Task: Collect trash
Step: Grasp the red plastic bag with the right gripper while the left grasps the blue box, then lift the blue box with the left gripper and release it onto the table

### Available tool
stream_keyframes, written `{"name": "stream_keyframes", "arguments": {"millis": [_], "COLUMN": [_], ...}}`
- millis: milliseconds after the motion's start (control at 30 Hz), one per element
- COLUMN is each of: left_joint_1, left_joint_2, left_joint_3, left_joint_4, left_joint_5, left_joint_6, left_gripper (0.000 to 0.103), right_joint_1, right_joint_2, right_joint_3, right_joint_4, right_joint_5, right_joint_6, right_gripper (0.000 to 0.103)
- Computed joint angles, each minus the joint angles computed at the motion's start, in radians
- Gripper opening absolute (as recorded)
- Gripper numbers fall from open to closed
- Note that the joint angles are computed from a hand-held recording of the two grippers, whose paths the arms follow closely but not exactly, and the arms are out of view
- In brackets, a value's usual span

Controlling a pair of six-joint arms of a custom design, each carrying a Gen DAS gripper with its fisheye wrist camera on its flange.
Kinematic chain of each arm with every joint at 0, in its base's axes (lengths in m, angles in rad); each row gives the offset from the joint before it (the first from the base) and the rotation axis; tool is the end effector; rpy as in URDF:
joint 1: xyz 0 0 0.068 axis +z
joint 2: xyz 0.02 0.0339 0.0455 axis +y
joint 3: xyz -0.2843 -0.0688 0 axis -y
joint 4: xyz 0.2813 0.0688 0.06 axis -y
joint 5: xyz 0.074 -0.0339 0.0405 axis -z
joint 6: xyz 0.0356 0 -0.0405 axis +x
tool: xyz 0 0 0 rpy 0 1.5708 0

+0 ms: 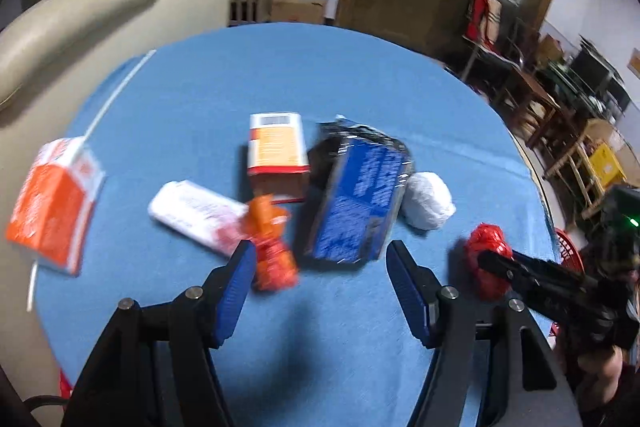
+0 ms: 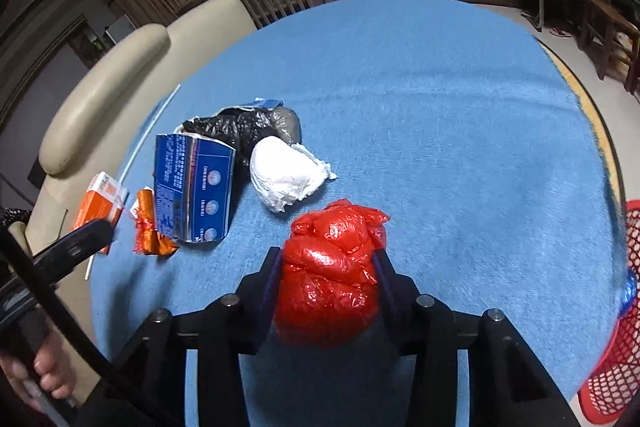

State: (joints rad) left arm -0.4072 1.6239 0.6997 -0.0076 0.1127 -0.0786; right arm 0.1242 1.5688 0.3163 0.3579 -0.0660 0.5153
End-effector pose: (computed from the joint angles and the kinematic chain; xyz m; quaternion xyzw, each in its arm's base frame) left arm 0.2901 -0.1295 0.1212 0.1725 0.9322 -0.1273 0.2915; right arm 0.2309 0.0312 0.0640 0.1725 0.9270 0.1338 0.3049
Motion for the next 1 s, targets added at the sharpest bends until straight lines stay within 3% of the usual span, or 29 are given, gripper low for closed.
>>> {"name": "stream_keyframes", "arguments": {"millis": [167, 267, 367, 433, 667, 1000], "left_joint_1": [-0.067, -0.088, -0.096, -0.097, -0.105, -0.239], "left_joint_2": [0.144, 0.245, 0.272, 0.267, 0.135, -0.181], "left_joint_3": [0.112, 0.197, 0.198, 0.187, 0.060, -0.142], "left_joint_4": [0.021, -0.028, 0.000, 0.016, 0.074, 0.016], "left_joint_5": [-0.039, -0.069, -0.072, -0.077, -0.116, -0.313], "left_joint_6": [-0.028, -0.047, -0.073, -0.078, -0.057, -0.076], "left_gripper": [0.071, 0.071, 0.071, 0.065, 0.064, 0.064], "right_joint_1": [-0.044, -0.059, -0.071, -0.069, -0.034, 0.043], "right_joint_2": [-0.123, -0.193, -0.226, -0.251, -0.384, -0.722], "right_joint_3": [-0.086, -0.126, -0.150, -0.163, -0.211, -0.274], "right_joint_4": [-0.027, -0.050, -0.056, -0.062, -0.106, -0.339], "right_joint_5": [-0.024, -0.021, -0.031, -0.023, 0.014, 0.071], "right_joint_6": [-0.002, -0.008, -0.010, -0.014, -0.003, 0.044], "right_gripper": [0.047, 0.047, 0.047, 0.047, 0.047, 0.047]}}
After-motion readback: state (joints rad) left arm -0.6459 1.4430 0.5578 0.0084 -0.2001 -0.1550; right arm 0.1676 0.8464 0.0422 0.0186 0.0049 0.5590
